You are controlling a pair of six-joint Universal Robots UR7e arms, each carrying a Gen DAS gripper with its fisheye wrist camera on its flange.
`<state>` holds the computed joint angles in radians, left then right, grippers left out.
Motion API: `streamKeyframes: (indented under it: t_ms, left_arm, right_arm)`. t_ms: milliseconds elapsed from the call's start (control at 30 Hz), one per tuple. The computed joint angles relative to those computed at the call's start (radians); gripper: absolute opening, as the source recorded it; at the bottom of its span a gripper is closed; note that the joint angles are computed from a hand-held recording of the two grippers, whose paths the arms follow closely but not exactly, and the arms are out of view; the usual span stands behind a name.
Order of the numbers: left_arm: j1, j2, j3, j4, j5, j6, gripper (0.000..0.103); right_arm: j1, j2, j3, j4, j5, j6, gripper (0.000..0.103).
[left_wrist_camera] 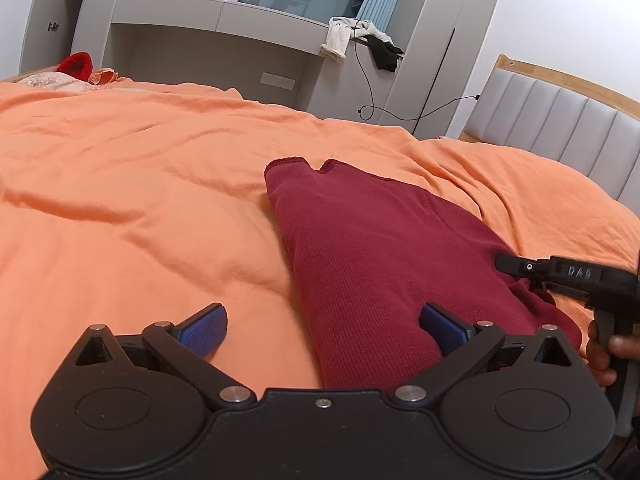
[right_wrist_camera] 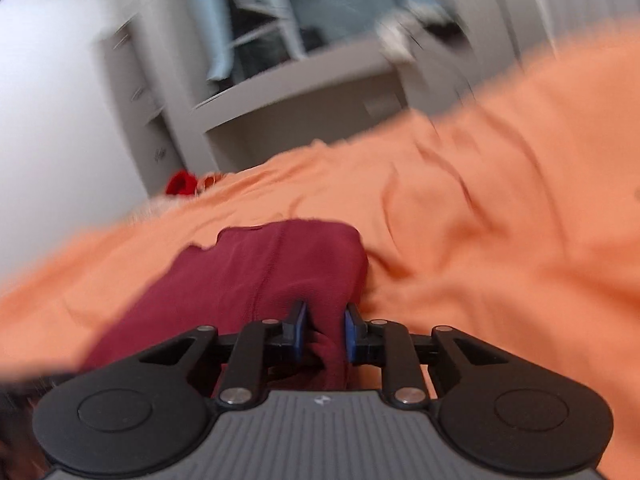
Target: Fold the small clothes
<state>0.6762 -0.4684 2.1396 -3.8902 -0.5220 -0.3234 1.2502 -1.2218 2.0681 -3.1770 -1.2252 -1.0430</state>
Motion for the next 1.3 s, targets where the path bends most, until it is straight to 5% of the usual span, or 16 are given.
streamKeyframes:
  t_ms: [200, 300, 433, 567, 667, 800, 967, 1100, 1200, 1300]
  left_arm:
    - [-0.003, -0.002, 0.003, 0.009, 0.003, -0.007, 0.103]
    - [-0.004, -0.003, 0.003, 0.012, 0.002, -0.009, 0.103]
    - [-0.004, -0.004, 0.003, 0.013, 0.002, -0.008, 0.103]
    - [-0.004, -0.003, 0.003, 0.012, 0.003, -0.008, 0.103]
    - [-0.004, -0.004, 0.003, 0.014, 0.005, -0.010, 0.103]
    - [-0.005, -0.005, 0.004, 0.015, 0.006, -0.011, 0.103]
    - [-0.012, 0.005, 0.004, 0.007, 0.018, -0.007, 0.103]
    - [-0.015, 0.006, 0.005, 0.008, 0.021, -0.002, 0.102]
    - [-0.014, 0.007, 0.006, 0.002, 0.016, 0.003, 0.102]
    - [-0.014, 0.006, 0.006, 0.004, 0.016, -0.003, 0.103]
  right_arm:
    - [0.009, 0.008, 0.064, -0.113, 0.010, -0.189, 0.027]
    - [0.013, 0.004, 0.057, -0.091, -0.037, -0.136, 0.033]
    - [0.002, -0.017, 0.011, 0.024, -0.064, -0.023, 0.057]
    - [-0.023, -0.037, -0.082, 0.252, -0.055, 0.144, 0.074]
    - [-0.055, -0.043, -0.136, 0.390, 0.018, 0.265, 0.074]
    - [-0.047, -0.009, -0.172, 0.383, 0.054, 0.343, 0.062]
    - [-0.006, 0.068, -0.235, 0.352, 0.046, 0.406, 0.019]
    - [0.018, 0.106, -0.228, 0.234, 0.039, 0.346, 0.016]
    - [0.015, 0.103, -0.231, 0.261, 0.013, 0.353, 0.017]
    - [0.003, 0.085, -0.236, 0.321, 0.000, 0.373, 0.035]
